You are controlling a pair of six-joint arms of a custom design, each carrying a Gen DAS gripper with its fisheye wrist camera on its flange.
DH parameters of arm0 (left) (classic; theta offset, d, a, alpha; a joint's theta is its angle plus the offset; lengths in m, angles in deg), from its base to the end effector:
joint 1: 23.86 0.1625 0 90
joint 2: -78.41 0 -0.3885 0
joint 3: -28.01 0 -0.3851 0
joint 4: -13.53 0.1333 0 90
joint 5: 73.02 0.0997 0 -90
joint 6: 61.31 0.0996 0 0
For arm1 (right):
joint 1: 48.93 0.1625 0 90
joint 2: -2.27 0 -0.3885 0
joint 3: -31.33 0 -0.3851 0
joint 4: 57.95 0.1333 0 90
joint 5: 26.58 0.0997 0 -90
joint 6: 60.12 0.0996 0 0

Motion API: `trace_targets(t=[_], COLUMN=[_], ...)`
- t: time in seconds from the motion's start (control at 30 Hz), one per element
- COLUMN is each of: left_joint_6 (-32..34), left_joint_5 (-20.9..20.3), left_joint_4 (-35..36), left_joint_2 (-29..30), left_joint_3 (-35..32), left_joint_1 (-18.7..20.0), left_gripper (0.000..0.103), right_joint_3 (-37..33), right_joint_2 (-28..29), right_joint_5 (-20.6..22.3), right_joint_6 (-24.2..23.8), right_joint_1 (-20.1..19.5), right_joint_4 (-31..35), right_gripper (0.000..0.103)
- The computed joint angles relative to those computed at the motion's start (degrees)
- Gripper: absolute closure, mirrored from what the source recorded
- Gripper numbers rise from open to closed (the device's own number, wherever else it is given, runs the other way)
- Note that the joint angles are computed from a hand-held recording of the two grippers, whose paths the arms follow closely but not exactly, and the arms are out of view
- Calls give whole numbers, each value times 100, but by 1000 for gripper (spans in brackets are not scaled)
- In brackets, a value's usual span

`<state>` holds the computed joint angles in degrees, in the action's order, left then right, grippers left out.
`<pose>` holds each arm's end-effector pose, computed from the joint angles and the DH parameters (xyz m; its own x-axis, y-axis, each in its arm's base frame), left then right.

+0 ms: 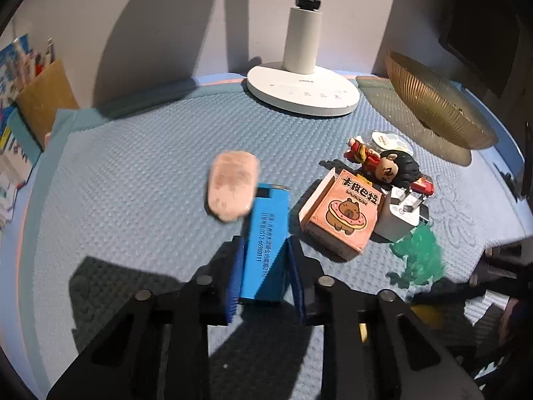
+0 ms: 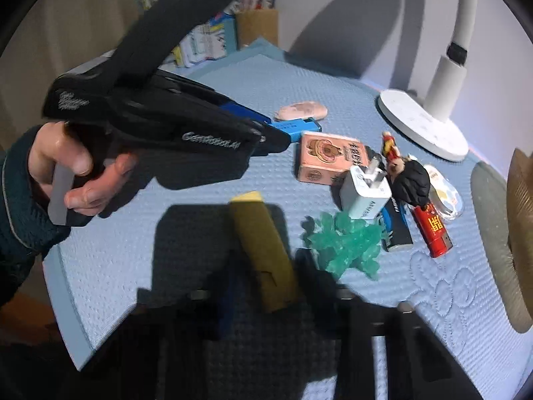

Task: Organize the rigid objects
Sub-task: 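Grasp the yellow block with the right tool while the left tool grasps the blue USB stick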

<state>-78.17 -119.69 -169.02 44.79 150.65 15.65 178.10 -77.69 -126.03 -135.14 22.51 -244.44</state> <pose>-0.2066 -0.4317 -0.0736 -0.6974 0.3272 -0.6376 0.5933 0.7627 -0.2576 -0.0020 -0.3734 0.1551 -0.5022 -0.6946 0.5152 -0.8069 0.5906 0.0098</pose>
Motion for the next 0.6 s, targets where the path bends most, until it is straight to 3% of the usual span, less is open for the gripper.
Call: trace_targets(t=[0.13,0.27,0.4,0.53,0.6], left_joint_6=[-502,-1034,-1319,-1491,-1490], left_joint_5=[73,16,-68,-269,-399], left_joint_4=[-155,-279,-394,-404,-406], left_joint_2=[-100,-247,-222,-57,79], left_joint_3=[379,834,1064,1054,994], left_joint_1=[-228,-528,-840,-1075,-1170], left_gripper=[82,82,82,82,82], right_joint_3=[407,759,705,508,544], right_joint_2=[-277,-1061,-2022,-2506,-2771], right_joint_5=[73,315,690,930,1006], right_joint_6=[-224,-326,16,390,337], right_joint_1=[-152,-658,-1285,-1748,-1935], right_joint_4=[-238,-23,485,739,945], right_gripper=[79,79,79,79,79])
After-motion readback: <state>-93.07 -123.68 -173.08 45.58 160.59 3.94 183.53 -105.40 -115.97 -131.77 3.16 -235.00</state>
